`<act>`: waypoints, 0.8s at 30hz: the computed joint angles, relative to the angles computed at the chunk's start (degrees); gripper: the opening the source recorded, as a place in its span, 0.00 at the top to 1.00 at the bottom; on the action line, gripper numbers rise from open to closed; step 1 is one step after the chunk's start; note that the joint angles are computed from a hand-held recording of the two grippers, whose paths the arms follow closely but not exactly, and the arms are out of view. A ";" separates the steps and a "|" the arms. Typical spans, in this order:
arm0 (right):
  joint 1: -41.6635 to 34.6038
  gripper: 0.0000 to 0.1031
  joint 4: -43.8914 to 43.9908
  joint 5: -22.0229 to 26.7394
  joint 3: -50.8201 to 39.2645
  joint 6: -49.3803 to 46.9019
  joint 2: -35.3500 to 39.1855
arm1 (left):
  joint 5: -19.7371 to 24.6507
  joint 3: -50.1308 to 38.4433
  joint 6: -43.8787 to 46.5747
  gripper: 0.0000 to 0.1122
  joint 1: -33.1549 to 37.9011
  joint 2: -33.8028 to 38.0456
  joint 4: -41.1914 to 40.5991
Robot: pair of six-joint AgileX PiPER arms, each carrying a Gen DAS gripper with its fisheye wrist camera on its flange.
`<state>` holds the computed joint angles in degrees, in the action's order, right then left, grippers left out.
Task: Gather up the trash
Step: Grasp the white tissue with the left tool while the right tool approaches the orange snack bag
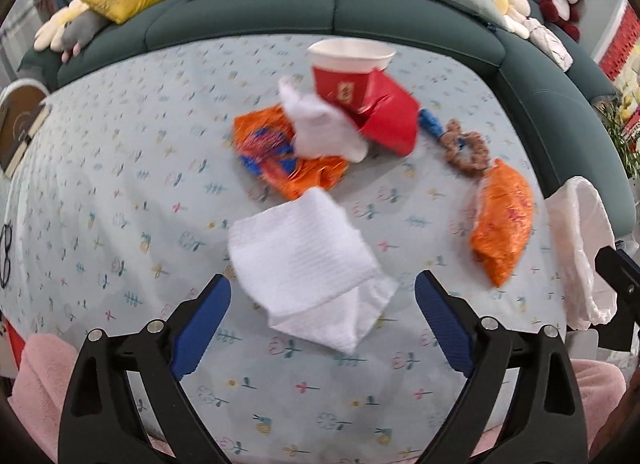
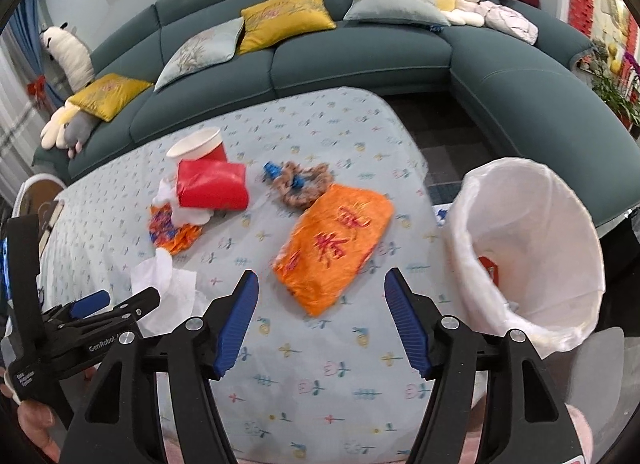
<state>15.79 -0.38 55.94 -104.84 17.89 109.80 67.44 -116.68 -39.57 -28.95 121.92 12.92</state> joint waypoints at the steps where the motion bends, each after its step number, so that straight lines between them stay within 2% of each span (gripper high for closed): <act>1: 0.40 0.39 0.01 0.12 -0.24 0.15 0.46 | -0.45 0.90 0.23 0.21 0.55 -0.15 -0.45; 7: 2.61 0.39 -0.34 1.10 -1.87 1.28 3.15 | -2.41 4.19 1.56 0.21 3.05 0.03 -2.74; 9: 2.99 0.39 -0.40 1.40 -2.32 1.44 3.84 | -3.30 5.00 2.13 0.24 3.76 -0.04 -3.80; 15: 3.91 0.39 -0.14 2.47 -3.93 1.66 6.01 | -4.29 4.39 6.58 0.51 5.52 1.42 -8.85; 16: 4.00 0.39 -0.09 2.66 -4.30 1.64 6.33 | -4.43 4.31 7.07 0.60 5.54 1.56 -9.15; 17: 4.11 0.39 -0.11 2.93 -4.82 1.59 6.77 | -4.44 4.09 7.63 0.73 5.56 1.74 -9.55; 19: 4.17 0.39 -0.13 3.16 -5.35 1.49 7.16 | -3.92 2.86 9.32 0.90 6.06 2.57 -11.70; 24: 3.62 0.39 0.33 3.21 -6.12 1.50 7.77 | -4.90 2.11 8.57 0.96 5.64 1.56 -10.98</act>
<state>19.41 -0.05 59.15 -110.96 19.38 117.57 62.55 -114.57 -30.99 -23.31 123.48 1.94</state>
